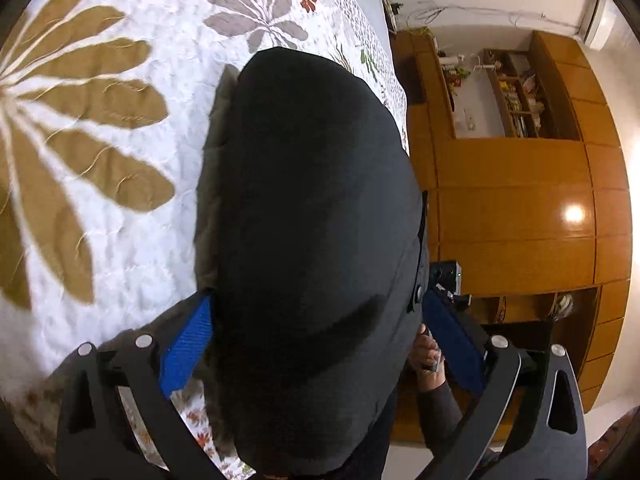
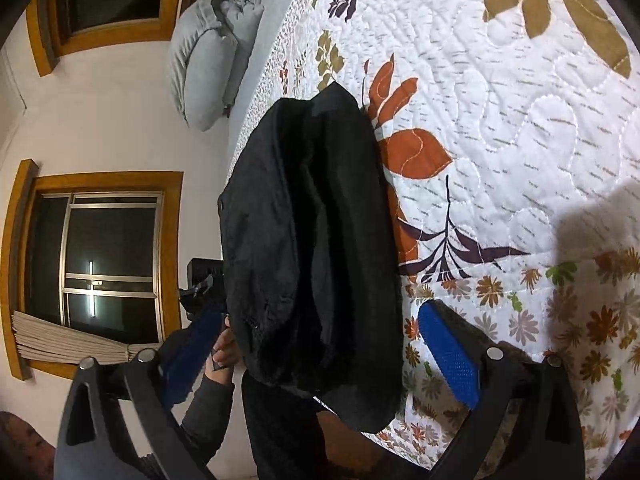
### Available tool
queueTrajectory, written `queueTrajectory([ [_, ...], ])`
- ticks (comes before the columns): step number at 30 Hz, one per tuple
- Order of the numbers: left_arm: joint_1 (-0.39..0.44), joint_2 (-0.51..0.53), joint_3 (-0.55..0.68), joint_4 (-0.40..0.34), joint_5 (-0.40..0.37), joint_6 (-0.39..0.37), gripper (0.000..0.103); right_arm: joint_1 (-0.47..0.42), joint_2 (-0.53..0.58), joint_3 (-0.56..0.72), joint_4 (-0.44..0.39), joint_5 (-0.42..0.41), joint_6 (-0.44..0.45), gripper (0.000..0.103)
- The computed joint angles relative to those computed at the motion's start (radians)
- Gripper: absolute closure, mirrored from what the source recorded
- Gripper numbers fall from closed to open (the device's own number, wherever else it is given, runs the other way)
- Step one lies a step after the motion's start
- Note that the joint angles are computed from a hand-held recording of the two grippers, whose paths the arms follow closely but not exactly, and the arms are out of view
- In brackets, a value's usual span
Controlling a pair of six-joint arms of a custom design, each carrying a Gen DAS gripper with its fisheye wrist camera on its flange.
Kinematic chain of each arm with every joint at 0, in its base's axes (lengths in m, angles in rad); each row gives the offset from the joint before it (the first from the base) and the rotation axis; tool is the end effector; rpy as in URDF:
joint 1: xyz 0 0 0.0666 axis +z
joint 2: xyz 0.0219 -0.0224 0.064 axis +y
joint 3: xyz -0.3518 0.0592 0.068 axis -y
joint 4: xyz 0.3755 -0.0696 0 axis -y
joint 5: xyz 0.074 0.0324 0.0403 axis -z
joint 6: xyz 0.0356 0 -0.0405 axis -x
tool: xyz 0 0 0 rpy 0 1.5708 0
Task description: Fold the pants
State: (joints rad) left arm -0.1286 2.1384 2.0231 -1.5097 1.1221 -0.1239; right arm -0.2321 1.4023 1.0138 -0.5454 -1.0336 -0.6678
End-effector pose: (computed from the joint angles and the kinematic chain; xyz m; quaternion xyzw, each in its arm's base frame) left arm 0.6269 -0.1138 0.2582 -0.0923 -0.8415 0.5318 0.0242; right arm 0.4275 -0.0700 0.2723 0.2198 0.8108 0.5170 0.1643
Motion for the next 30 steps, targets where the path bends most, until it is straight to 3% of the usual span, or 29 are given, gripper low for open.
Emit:
queueTrajectory([
  [8,-0.023,0.023,0.039,-0.016,-0.039,-0.012,0.003,0.026,0.04,0.047,-0.029,-0.006,0.025,0.003],
  [18,-0.036,-0.012,-0.005,0.051,-0.085,0.019,0.005,0.074,0.087,0.104,-0.063,0.014,0.054,0.003],
  [19,-0.039,-0.017,-0.009,0.065,-0.093,0.029,0.007,0.078,0.087,0.108,-0.067,0.018,0.057,0.003],
  [21,-0.041,-0.022,-0.018,0.069,-0.109,0.028,0.021,0.088,0.085,0.117,-0.083,0.036,0.075,0.003],
  [24,-0.032,-0.012,-0.012,0.064,-0.101,0.038,0.034,0.107,0.081,0.131,-0.113,0.077,0.107,0.022],
  [26,-0.026,-0.016,-0.02,0.072,-0.093,0.049,0.042,0.119,0.068,0.124,-0.1,0.094,0.103,0.044],
  [30,-0.023,-0.033,-0.033,0.099,-0.095,0.078,0.056,0.136,0.046,0.129,-0.096,0.116,0.108,0.059],
])
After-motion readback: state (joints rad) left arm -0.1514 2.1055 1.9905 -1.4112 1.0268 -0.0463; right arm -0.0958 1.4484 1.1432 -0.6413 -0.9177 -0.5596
